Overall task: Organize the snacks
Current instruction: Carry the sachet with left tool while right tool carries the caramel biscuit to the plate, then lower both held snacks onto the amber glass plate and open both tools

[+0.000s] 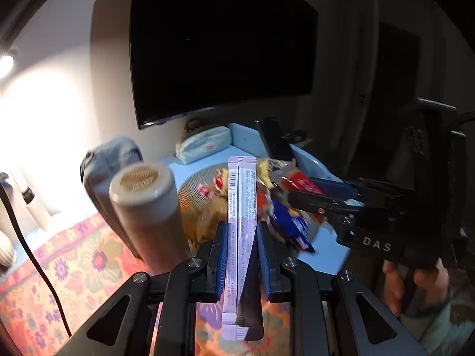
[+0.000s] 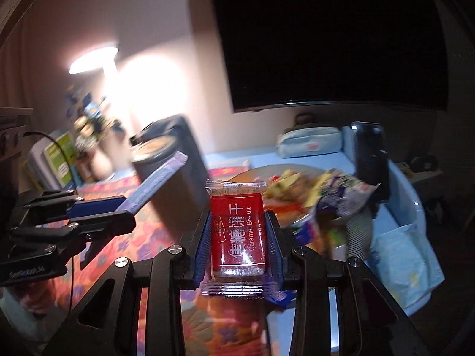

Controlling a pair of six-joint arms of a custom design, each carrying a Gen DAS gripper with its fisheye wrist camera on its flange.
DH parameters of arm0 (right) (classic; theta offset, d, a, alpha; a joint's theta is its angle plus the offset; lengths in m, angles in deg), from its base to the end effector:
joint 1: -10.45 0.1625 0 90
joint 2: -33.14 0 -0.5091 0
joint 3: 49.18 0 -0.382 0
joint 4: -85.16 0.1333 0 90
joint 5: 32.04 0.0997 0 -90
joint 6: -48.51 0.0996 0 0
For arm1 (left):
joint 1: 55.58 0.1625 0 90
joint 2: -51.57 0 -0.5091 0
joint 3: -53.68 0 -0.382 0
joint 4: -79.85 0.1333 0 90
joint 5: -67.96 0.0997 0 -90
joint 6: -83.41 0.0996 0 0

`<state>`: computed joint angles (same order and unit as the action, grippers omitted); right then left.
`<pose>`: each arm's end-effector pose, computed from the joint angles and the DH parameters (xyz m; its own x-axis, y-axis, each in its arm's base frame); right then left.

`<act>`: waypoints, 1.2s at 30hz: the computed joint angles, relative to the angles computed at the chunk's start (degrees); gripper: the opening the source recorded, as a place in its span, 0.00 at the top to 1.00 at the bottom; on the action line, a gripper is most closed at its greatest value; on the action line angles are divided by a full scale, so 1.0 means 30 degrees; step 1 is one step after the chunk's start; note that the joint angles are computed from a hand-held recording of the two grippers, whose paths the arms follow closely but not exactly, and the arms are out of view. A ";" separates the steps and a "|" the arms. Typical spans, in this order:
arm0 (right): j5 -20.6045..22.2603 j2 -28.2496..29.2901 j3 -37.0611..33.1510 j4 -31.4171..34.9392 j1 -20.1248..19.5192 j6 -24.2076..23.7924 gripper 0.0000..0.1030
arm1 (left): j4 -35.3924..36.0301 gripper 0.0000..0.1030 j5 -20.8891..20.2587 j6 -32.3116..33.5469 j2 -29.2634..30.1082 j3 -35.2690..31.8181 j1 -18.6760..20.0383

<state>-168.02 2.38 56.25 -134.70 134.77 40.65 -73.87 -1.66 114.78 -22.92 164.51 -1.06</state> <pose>0.4187 -0.5039 0.0968 -0.8543 0.0304 0.5189 -0.4428 0.4801 -0.7572 -0.1971 -0.5660 0.3896 -0.4628 0.7296 -0.5034 0.8858 0.4021 -0.2317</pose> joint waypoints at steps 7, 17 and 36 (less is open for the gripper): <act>0.1185 -0.1256 0.0543 -0.0090 -0.1724 0.1845 0.68 | 0.1094 0.82 0.2549 -0.3029 0.3279 -0.2772 -0.1122; 0.2134 -0.1907 0.0767 0.1258 -0.3020 0.3509 0.58 | 0.1573 0.81 0.4548 -0.3687 0.6181 -0.5124 -0.0978; 0.3142 -0.2030 0.1810 0.0902 -0.2820 0.4098 0.48 | -0.0302 0.54 0.3468 -0.2017 0.4123 -0.2868 -0.1226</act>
<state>-158.60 -3.71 61.68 -131.99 126.31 52.94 -74.77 8.75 108.72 -10.55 155.91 -4.74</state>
